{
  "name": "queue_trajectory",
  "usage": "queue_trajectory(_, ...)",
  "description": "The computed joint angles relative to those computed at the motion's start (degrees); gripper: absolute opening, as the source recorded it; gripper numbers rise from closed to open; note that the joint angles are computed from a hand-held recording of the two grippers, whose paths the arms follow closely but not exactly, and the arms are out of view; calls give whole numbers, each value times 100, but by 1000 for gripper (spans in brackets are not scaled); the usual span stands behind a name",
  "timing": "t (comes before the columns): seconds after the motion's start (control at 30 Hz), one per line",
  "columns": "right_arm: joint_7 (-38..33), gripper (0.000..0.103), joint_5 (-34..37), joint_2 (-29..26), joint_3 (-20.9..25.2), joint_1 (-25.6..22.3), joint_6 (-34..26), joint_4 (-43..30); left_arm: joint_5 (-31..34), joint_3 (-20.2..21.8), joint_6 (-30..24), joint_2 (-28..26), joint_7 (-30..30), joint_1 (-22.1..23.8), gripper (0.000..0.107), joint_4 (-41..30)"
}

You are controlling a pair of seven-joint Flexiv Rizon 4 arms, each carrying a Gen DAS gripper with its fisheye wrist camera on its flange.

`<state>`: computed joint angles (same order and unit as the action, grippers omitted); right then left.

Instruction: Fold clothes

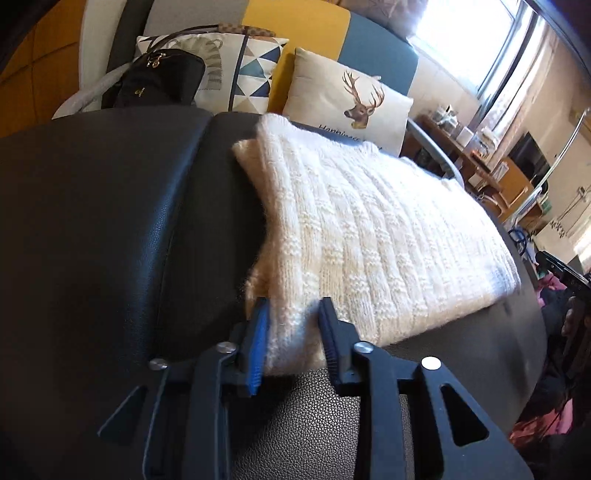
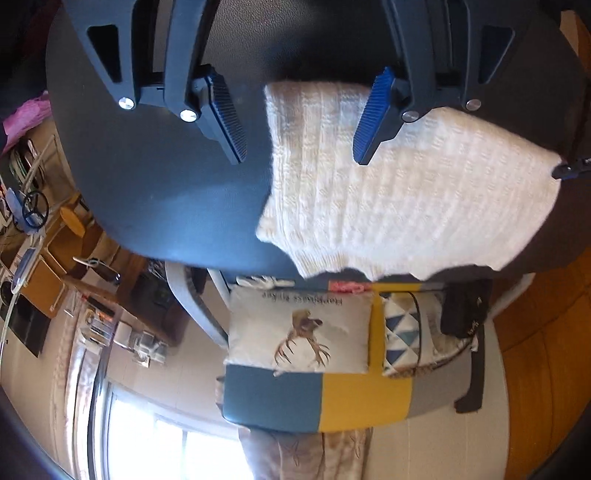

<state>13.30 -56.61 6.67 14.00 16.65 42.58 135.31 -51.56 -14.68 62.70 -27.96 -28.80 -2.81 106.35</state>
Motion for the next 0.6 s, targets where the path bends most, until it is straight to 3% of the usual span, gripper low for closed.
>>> queue_trajectory(0.2, -321, 61, 653, -349, -235, -152, 899, 78, 132, 103, -236, -41, -353, -1, 26, -98)
queue_trajectory(0.4, -974, 59, 1568, -1003, -386, -124, 1108, -115, 404, 140, 103, -45, -405, -99, 27, -51)
queue_trajectory(0.43, -1009, 56, 1674, -1063, -420, -128, 1193, -119, 452, 130, 234, -19, -377, -119, 26, -4)
queue_trajectory(0.47, -912, 30, 1632, -1016, -450, -128, 1261, -86, 499, 116, 369, 10, -345, -135, 18, 44)
queue_trajectory(0.5, -847, 11, 1551, -934, -449, -107, 1189, -89, 549, 101, 505, 37, -317, -149, 11, 92)
queue_trajectory(0.6, -803, 9, 1308, -707, -364, -40, 880, -131, 360, -102, 780, 180, -44, -48, 6, 296)
